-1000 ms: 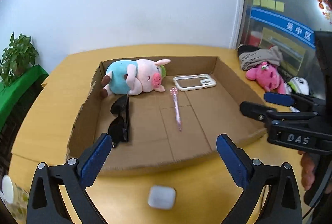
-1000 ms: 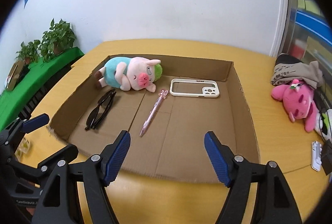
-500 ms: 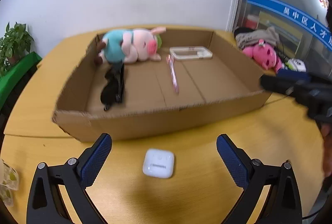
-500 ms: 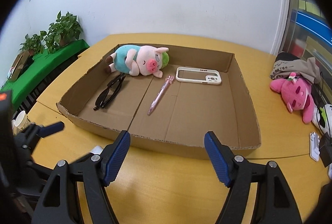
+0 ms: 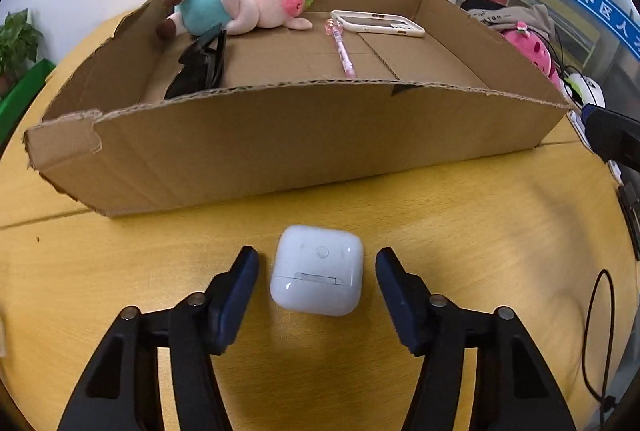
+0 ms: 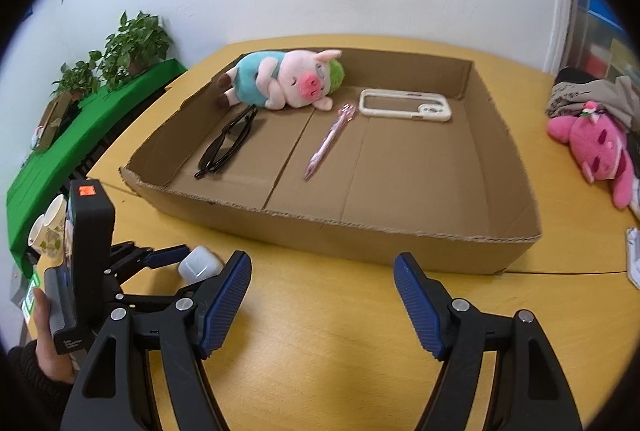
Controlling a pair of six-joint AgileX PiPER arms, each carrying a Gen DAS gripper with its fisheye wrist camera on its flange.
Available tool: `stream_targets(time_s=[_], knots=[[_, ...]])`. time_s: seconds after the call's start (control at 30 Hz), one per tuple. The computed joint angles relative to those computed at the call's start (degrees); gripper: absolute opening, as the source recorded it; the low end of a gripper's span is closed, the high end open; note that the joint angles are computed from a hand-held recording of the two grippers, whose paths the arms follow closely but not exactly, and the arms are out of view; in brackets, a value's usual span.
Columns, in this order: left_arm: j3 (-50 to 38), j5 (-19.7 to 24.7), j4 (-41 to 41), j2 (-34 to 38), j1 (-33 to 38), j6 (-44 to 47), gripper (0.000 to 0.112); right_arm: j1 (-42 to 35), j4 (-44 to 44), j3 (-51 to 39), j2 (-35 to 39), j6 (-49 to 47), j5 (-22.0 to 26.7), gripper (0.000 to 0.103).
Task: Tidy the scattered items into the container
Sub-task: 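Move the left gripper to the white earbud case and grasp it, then lift the earbud case with the left gripper and carry it over the box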
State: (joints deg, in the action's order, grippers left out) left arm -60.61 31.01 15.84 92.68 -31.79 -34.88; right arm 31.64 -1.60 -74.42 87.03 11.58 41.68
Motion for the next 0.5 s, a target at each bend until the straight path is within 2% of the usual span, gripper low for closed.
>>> stream_targets(time_s=[0.03,0.07,0.27,0.5], knots=[[0.2,0.0,-0.5,-0.2,-0.1,1.5,0.048,-0.2,2.0,-0.1,0.3,-2.0,0.2,0.074],[0.6,-0.5,-1.3,-0.6,-0.1,3.1,0.047,-0.5,4.1,-0.2,0.6,-4.4,0.3,0.074],[6.7,-5.8,-9.6,-4.8,-1.9,18.6,0.047,0.5,14.0,0.0,3.5,-15.5,1.8,0.074],[9.9,-7.7,-15.1,-7.5,-5.1,29.4,0.047,2.7,22.3,-0.6,8.9,-25.9,5.8,0.074]])
